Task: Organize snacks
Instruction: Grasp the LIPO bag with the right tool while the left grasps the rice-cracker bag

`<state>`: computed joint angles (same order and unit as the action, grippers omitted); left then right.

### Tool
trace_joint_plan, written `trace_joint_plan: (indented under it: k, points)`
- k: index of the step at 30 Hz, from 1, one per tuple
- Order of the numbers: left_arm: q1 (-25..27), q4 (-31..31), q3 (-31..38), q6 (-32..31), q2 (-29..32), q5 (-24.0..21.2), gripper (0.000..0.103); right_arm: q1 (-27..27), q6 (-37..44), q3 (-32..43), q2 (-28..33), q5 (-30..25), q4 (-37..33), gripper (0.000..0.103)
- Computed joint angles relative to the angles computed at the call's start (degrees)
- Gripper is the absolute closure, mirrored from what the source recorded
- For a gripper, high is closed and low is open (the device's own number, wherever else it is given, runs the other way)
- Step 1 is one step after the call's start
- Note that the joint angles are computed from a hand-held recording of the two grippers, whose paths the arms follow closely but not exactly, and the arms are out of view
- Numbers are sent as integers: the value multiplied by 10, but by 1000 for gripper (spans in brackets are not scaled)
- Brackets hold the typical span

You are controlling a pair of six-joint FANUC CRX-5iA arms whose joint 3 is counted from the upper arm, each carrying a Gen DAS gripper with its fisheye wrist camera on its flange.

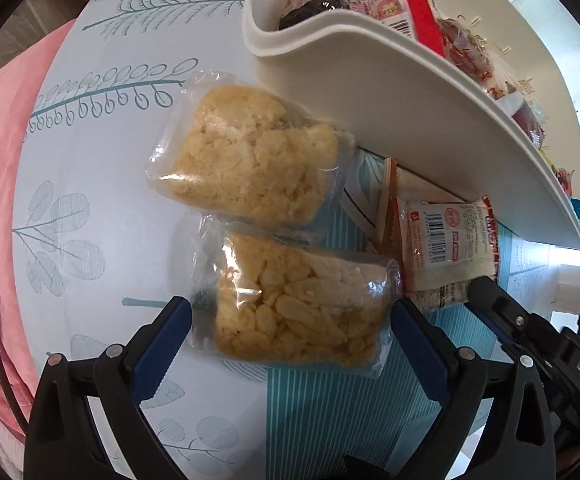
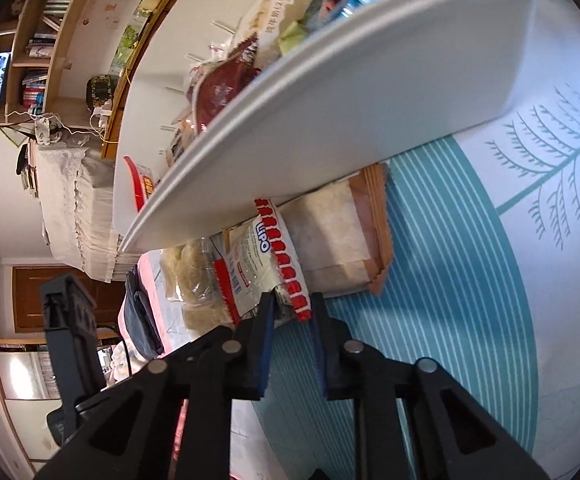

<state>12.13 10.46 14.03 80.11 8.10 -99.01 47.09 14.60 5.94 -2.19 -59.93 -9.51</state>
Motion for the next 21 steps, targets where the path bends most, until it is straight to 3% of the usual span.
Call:
trace_joint_plan:
  k: [9,21]
  points:
    - [4,12,21,-8,26,-20,21,12,0,35,11,-30,23,94]
    - [37,4,44,-24,26,-106,24,31,27,130,49,-111,32,95]
